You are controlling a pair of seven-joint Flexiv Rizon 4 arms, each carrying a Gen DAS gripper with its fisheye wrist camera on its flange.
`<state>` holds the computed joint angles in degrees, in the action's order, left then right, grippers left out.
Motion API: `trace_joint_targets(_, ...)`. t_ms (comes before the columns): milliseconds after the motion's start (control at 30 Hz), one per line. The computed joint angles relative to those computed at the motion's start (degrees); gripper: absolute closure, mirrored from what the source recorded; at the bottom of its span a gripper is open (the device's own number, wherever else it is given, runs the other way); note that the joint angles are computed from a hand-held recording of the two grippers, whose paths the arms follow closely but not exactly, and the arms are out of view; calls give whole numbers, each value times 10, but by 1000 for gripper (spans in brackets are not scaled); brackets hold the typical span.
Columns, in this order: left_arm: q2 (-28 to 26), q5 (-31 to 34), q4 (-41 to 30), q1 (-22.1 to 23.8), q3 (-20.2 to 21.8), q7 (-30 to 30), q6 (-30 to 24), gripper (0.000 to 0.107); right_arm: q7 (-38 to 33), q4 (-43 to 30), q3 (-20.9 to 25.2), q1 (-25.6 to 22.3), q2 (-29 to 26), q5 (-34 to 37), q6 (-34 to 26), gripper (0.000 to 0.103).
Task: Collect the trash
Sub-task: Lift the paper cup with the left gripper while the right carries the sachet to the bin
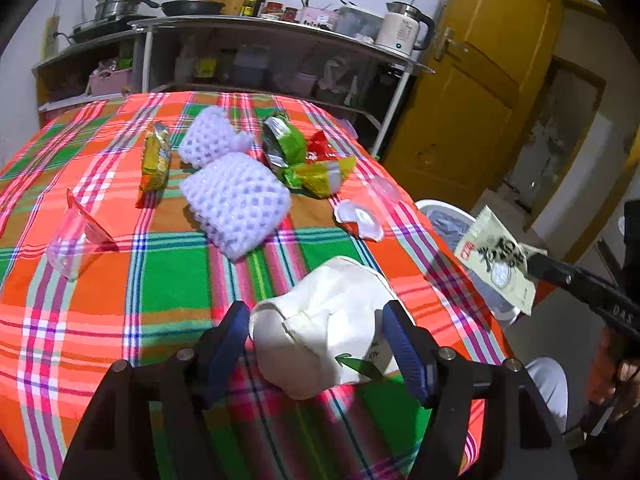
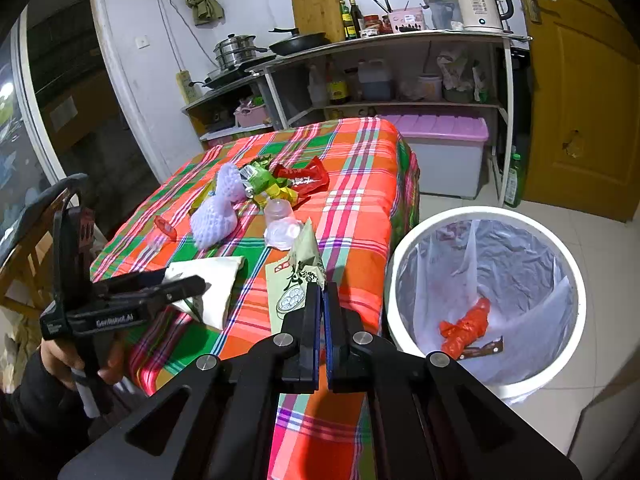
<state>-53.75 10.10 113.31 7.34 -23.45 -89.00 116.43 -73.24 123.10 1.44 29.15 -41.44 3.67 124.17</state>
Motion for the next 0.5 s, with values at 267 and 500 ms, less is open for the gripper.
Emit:
trace_joint_targets(267, 18, -8, 16, -21, 24, -22, 35, 65, -1, 1, 0, -1, 0, 1, 1, 101)
trace_joint_targets(500, 36, -10, 28, -54, 52, -28, 60, 66, -3, 3, -1, 0, 1, 4, 4, 101)
